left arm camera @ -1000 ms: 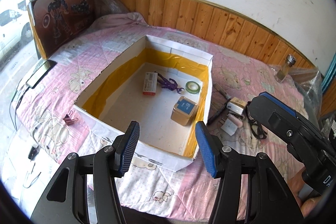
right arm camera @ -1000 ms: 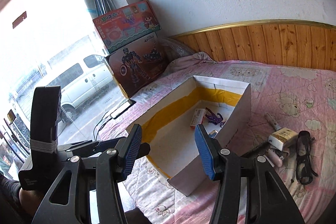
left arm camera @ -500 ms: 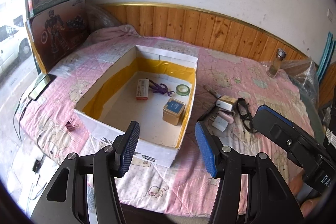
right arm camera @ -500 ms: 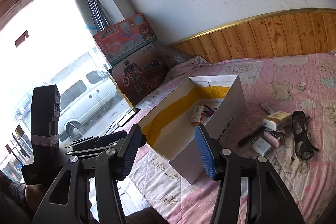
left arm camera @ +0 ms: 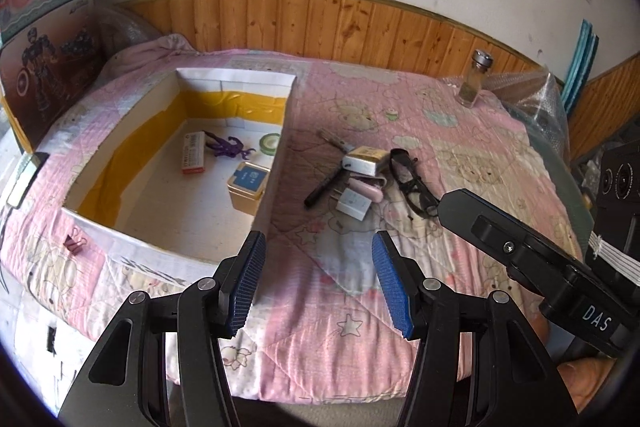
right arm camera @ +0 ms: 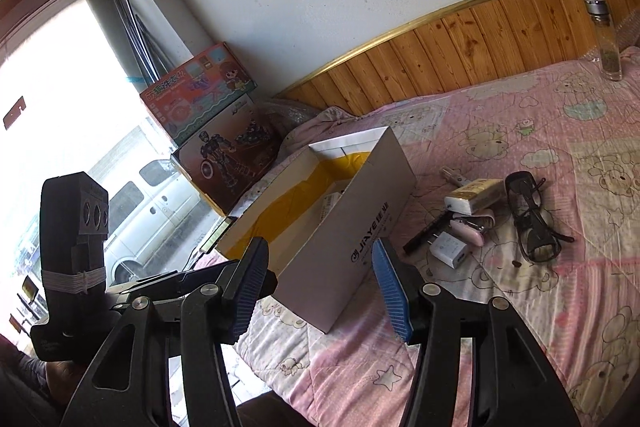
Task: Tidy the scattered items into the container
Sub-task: 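Withdraw both grippers from the box and move toward the remaining items, then grasp the white charger with the left gripper while the right grasps the black glasses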
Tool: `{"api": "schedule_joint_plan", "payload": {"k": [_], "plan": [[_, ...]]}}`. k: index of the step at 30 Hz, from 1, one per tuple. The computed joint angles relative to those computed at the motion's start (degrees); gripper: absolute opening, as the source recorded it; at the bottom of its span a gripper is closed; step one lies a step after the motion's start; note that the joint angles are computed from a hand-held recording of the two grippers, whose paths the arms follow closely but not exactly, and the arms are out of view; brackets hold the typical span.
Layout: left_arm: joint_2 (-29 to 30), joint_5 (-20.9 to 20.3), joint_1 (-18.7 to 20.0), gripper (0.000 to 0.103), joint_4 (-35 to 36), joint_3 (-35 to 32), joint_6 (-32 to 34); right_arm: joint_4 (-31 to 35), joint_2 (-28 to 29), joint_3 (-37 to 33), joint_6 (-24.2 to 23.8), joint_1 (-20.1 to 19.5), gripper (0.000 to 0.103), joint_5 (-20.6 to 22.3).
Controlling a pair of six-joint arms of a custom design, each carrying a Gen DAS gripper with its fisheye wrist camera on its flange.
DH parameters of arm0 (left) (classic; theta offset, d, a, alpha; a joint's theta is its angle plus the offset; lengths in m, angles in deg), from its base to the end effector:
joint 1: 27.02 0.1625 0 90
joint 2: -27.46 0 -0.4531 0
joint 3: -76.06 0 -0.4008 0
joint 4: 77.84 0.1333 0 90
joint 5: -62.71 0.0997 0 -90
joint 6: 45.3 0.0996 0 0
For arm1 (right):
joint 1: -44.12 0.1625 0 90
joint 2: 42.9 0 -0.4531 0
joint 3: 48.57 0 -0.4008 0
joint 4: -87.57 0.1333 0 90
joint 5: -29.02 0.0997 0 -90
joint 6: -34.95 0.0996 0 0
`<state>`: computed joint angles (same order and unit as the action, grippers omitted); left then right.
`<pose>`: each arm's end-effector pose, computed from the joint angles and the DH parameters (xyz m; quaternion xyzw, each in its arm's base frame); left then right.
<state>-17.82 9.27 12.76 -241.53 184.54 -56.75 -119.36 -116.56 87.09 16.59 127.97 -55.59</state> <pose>-0.3472 -0.5397 0.0662 0.2868 0.9015 -0.2346 0.2237 0.0932 -0.4668 0.2680 0.1158 -0.8790 0.4591 0.0570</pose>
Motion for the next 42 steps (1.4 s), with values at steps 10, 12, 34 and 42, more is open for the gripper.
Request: {"api": "schedule_joint_plan", "payload": {"k": [10, 12, 34, 42], "plan": [[6.3, -8.1, 3.2, 0.058, 8.3, -8.0, -2.9, 1.0, -0.1, -1.0, 3.2, -4.5, 0.056, -4.2], [8.0, -8.8, 3.5, 0.058, 9.3, -10.0, -2.5, 2.0, 0.0, -1.7, 3.8, -5.0, 0.056, -6.3], [25.5, -10.8, 10.5, 0.058, 24.8, -34.5, -11.9, 16.5, 6.9, -19.1, 1.1, -7.4, 0.067, -22.6], [25.5, -9.2, 12.2, 0.060, 23.5, -34.3, -10.3, 24.0, 11.6, -26.0, -2.3, -7.9, 0.064, -28.0]]}}
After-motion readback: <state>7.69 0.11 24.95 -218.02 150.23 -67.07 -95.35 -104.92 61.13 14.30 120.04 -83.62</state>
